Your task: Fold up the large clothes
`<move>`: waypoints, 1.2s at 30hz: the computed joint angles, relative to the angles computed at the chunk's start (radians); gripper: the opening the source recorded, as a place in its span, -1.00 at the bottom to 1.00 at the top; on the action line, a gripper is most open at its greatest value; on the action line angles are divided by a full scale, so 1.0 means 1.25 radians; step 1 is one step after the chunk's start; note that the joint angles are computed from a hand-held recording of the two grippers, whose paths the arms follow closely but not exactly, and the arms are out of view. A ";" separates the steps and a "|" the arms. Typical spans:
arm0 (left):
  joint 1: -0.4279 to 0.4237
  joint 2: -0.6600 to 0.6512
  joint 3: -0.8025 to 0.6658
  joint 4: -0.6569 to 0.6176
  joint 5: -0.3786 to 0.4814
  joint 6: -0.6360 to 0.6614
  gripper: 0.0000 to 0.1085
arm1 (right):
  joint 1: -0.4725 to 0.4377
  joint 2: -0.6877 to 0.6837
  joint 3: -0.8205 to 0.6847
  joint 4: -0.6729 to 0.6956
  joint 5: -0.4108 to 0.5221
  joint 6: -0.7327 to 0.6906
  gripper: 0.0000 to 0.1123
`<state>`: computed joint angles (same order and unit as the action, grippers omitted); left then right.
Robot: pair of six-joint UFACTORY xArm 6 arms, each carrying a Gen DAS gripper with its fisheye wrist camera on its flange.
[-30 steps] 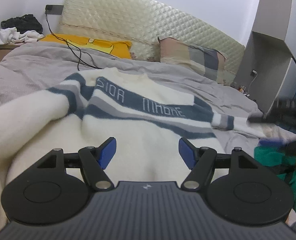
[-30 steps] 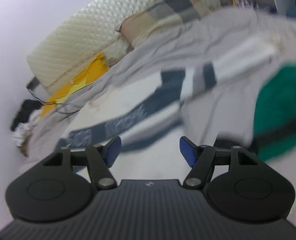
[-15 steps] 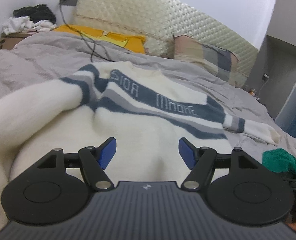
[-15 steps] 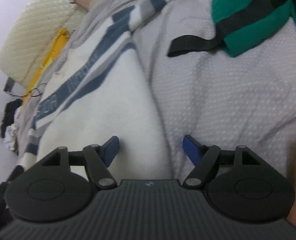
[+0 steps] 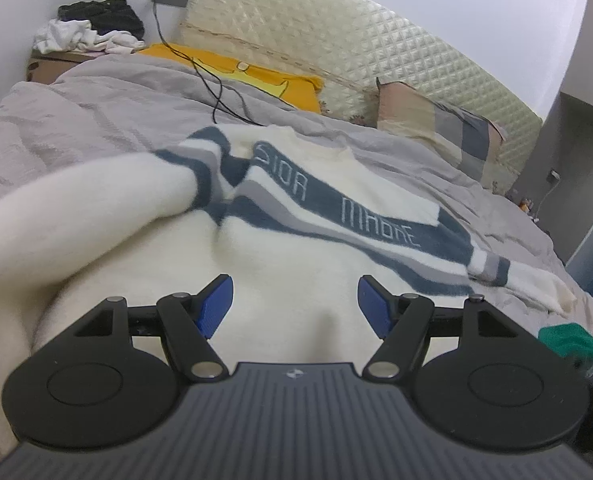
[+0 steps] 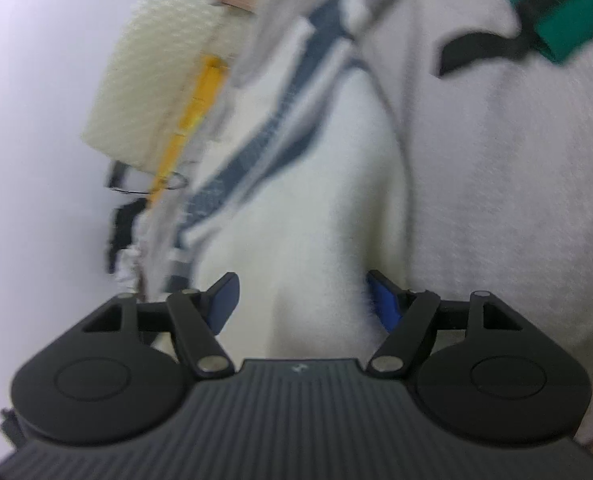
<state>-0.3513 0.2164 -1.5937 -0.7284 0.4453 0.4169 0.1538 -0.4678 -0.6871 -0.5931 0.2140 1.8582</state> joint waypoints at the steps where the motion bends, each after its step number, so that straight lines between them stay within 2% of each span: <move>1: 0.001 0.001 -0.001 0.000 0.001 -0.004 0.36 | 0.007 -0.003 0.002 0.020 0.027 0.003 0.26; 2: 0.003 0.001 -0.002 0.001 0.001 -0.009 0.36 | 0.012 -0.005 0.004 0.037 0.049 0.007 0.26; 5: 0.005 0.000 0.001 0.010 -0.005 -0.027 0.36 | 0.013 -0.012 0.012 -0.007 0.046 0.068 0.11; 6: 0.007 0.000 0.001 0.010 -0.006 -0.033 0.36 | 0.016 -0.012 0.007 -0.017 0.052 0.068 -0.09; 7: 0.008 -0.003 0.004 0.009 -0.007 -0.036 0.36 | 0.022 -0.013 -0.001 -0.019 0.066 0.057 -0.37; 9: 0.012 -0.007 0.007 0.007 -0.011 -0.044 0.36 | 0.029 -0.010 -0.019 -0.050 0.088 0.059 -0.64; 11: 0.016 -0.009 0.008 0.008 -0.013 -0.054 0.36 | 0.048 -0.017 -0.047 -0.113 0.150 0.089 -0.78; 15: 0.027 -0.020 0.018 0.004 -0.018 -0.066 0.36 | 0.087 -0.052 -0.078 -0.239 0.290 0.173 -0.82; 19: 0.039 -0.026 0.020 0.005 -0.017 -0.081 0.35 | 0.114 -0.077 -0.088 -0.249 0.415 0.176 -0.83; 21: 0.042 -0.028 0.020 0.012 -0.021 -0.094 0.35 | 0.110 -0.072 -0.089 -0.219 0.430 0.161 -0.83; 25: 0.051 -0.024 0.015 0.049 -0.025 -0.138 0.35 | 0.081 -0.081 -0.058 -0.145 0.403 0.127 -0.82; 29: 0.066 -0.020 0.006 0.091 -0.030 -0.186 0.36 | 0.074 -0.089 -0.051 -0.128 0.379 0.099 -0.76; 30: 0.069 -0.019 0.003 0.107 -0.035 -0.200 0.35 | 0.075 -0.088 -0.057 -0.127 0.383 0.084 -0.66; 32: 0.077 -0.018 -0.004 0.135 -0.040 -0.218 0.35 | 0.085 -0.085 -0.072 -0.142 0.413 0.070 -0.37; 34: 0.087 -0.012 -0.023 0.161 -0.033 -0.229 0.36 | 0.100 -0.095 -0.081 -0.169 0.442 0.064 0.43; 36: 0.096 -0.004 -0.045 0.204 -0.025 -0.245 0.36 | 0.112 -0.101 -0.092 -0.205 0.466 0.046 0.45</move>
<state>-0.2311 0.2111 -1.6503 -0.4730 0.4146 0.1110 0.2936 -0.5943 -0.8025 -0.8490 0.7970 1.9162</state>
